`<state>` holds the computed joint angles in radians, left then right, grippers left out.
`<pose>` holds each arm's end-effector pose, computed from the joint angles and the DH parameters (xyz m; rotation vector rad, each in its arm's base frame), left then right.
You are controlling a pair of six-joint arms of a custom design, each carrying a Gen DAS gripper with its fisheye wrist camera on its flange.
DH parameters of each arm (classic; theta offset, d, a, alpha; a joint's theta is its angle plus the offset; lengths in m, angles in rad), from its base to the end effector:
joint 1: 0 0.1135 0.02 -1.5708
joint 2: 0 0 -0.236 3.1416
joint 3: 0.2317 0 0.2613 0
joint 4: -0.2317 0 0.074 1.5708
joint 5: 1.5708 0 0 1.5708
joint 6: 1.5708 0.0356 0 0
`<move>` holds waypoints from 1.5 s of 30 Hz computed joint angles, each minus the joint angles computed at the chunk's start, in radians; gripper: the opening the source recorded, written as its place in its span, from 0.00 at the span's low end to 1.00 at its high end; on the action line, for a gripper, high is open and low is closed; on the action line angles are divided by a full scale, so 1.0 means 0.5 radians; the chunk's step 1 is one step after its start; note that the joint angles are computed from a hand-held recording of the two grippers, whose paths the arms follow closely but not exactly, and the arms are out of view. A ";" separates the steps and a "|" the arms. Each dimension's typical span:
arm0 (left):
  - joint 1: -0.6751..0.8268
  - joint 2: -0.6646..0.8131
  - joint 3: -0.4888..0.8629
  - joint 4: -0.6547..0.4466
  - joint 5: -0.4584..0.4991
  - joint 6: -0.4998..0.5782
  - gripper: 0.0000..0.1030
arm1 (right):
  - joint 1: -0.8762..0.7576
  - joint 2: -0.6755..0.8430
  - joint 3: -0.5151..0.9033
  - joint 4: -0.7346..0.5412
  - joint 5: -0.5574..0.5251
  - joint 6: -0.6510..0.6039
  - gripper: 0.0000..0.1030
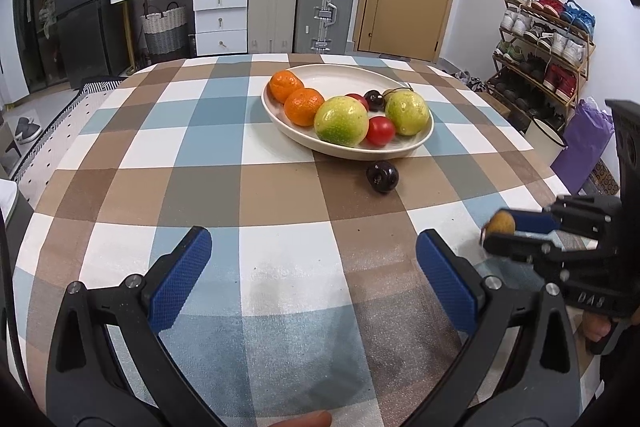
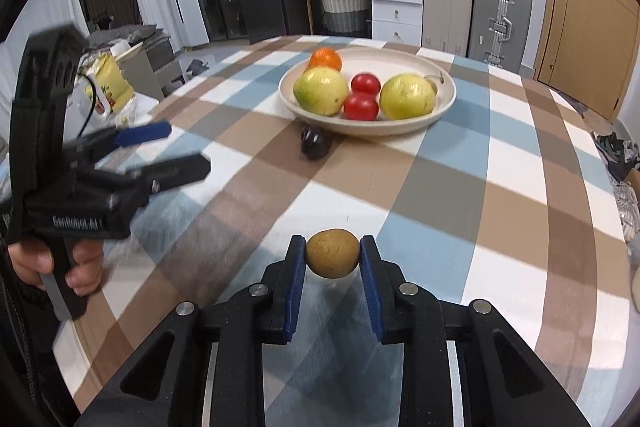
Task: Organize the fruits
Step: 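Close the right gripper on the small brown fruit on the cloth, then move the left gripper to the dark cherry while the right gripper holds the brown fruit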
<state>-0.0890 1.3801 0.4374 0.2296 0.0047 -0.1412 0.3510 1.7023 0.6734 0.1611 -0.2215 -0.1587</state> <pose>0.2551 -0.0229 0.1030 -0.0572 2.2863 -0.1254 0.2826 0.1118 0.0776 -0.7113 2.3359 0.3559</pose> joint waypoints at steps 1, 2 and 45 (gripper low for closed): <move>0.003 -0.001 0.000 0.002 -0.003 -0.003 0.99 | -0.008 0.018 0.036 -0.004 -0.006 0.001 0.27; 0.004 -0.003 0.000 0.005 -0.008 -0.004 0.99 | -0.013 0.025 0.053 -0.005 -0.012 -0.001 0.27; -0.197 1.028 1.061 -0.294 0.019 0.005 0.65 | -0.258 0.380 0.405 0.218 -0.216 0.174 0.27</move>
